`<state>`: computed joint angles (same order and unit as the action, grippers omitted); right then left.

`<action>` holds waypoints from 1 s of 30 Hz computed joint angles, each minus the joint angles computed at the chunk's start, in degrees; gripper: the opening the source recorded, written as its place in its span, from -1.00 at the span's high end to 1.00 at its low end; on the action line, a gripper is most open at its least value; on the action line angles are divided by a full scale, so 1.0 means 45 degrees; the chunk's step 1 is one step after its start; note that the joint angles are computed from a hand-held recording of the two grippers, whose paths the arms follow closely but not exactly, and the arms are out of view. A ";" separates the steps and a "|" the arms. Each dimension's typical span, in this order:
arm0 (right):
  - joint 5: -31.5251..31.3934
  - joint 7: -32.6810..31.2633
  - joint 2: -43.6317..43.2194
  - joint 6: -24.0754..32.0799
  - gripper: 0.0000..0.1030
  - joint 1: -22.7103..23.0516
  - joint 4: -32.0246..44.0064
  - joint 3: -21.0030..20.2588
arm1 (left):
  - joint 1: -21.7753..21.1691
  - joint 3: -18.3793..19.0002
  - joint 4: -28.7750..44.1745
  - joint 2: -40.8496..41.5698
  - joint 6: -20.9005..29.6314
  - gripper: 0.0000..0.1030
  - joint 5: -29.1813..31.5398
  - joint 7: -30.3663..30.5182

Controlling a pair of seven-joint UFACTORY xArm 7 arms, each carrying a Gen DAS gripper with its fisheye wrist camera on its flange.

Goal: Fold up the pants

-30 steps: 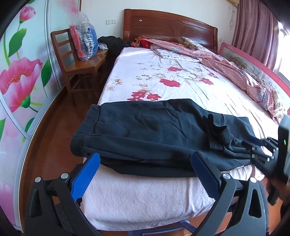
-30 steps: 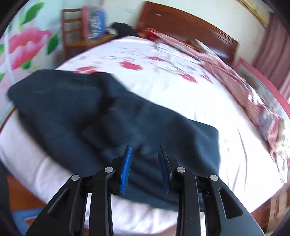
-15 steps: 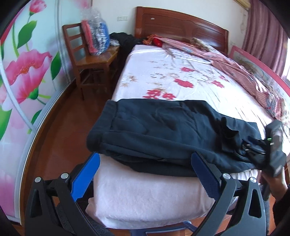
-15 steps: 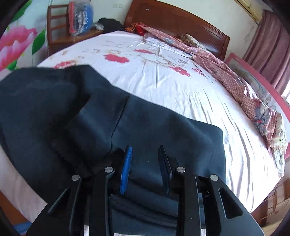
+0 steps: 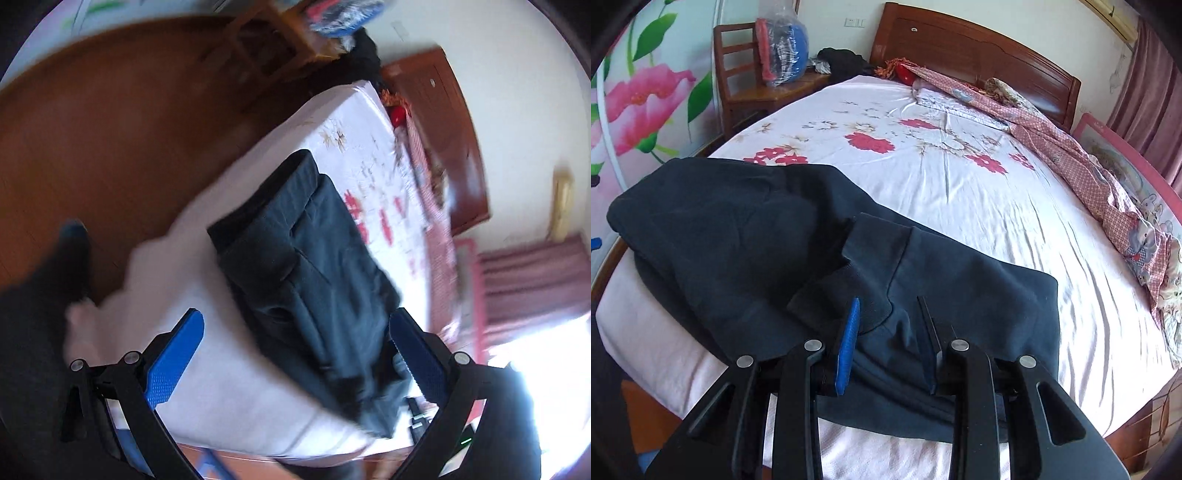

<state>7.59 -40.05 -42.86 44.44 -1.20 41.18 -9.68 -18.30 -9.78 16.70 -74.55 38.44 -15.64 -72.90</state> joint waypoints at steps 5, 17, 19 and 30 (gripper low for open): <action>-0.0044 -0.0058 -0.0229 0.0148 0.43 0.0124 0.0015 0.0145 | -0.1382 0.0137 -0.1927 0.0622 -0.4379 -0.96 -0.1471 -0.0918; -0.0269 -0.0105 -0.0335 0.0361 0.43 0.0138 0.0080 0.0204 | -0.2431 0.0203 -0.2685 0.4631 -1.0641 -0.96 -0.0639 -0.3106; -0.0337 -0.0214 -0.0403 0.0453 0.43 0.0160 0.0049 0.0229 | -0.2410 0.0396 -0.2547 0.4900 -1.0611 -0.96 -0.0248 -0.3171; 0.0201 -0.0455 -0.0302 0.1135 0.43 0.0212 0.0356 -0.0182 | -0.1817 -0.0012 -0.3486 0.4808 -1.1620 0.61 0.0410 -0.4805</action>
<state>8.49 -42.10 -44.22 49.55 -0.25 42.78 -10.50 -26.48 -9.84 1.01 -52.92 -13.84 -13.80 -94.52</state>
